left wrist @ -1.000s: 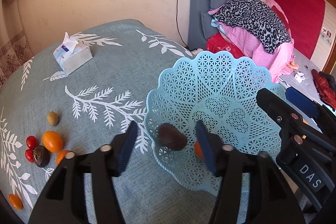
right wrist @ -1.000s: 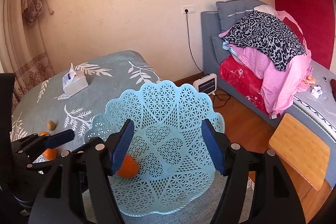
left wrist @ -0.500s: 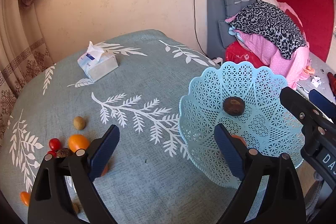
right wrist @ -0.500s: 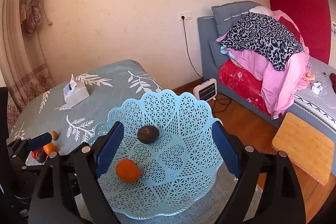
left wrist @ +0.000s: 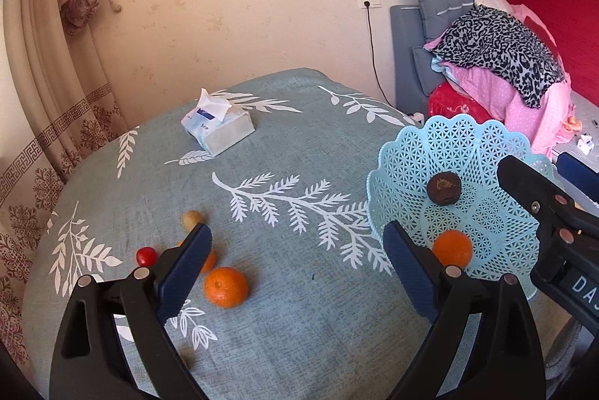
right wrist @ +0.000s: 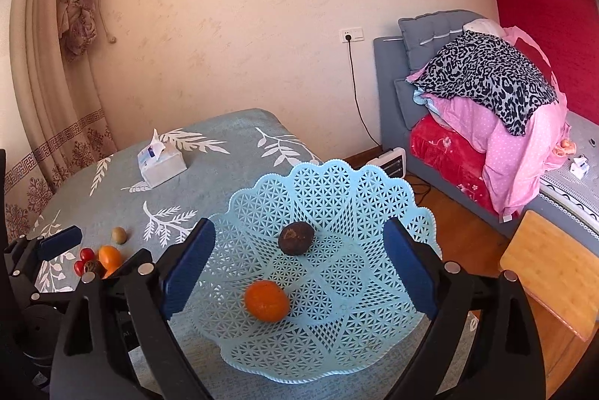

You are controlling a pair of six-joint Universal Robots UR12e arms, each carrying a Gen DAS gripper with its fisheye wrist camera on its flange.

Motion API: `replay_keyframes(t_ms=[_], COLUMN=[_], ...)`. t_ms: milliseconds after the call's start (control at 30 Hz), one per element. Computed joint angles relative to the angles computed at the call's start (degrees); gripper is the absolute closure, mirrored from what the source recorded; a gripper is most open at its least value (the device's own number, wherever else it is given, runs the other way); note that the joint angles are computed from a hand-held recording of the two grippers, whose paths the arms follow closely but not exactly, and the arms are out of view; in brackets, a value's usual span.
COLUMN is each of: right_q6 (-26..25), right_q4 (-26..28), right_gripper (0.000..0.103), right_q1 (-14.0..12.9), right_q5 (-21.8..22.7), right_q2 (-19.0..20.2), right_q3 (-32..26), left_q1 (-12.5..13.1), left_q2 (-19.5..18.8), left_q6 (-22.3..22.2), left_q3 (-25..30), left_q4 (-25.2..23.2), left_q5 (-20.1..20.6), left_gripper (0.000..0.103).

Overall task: Organize fruits
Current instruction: 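Move both grippers back toward the fruit on the bed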

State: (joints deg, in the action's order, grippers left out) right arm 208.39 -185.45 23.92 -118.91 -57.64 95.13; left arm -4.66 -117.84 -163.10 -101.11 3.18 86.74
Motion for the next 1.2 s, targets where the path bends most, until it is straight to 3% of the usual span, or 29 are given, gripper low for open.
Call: replay_keyframes(t_ms=[600,1200], right_q6=[-3.44,-6.75], right_q4=[4.87,13.56], right_gripper=[0.011,0.011], right_q1=[1.96,3.31], right_q5=[3.02,14.85], right_q2=[2.53,6.48], right_q3=[-5.11,-12.88], left_q1=[3.87,11.20], left_q2=[1.72,4.19], left_q6=[-3.50,-9.76], left_q3=[-2.95,-7.36], left_q4=[1.54,0.44], left_q5=[0.93,4.02], left_gripper=[0.010,0.010])
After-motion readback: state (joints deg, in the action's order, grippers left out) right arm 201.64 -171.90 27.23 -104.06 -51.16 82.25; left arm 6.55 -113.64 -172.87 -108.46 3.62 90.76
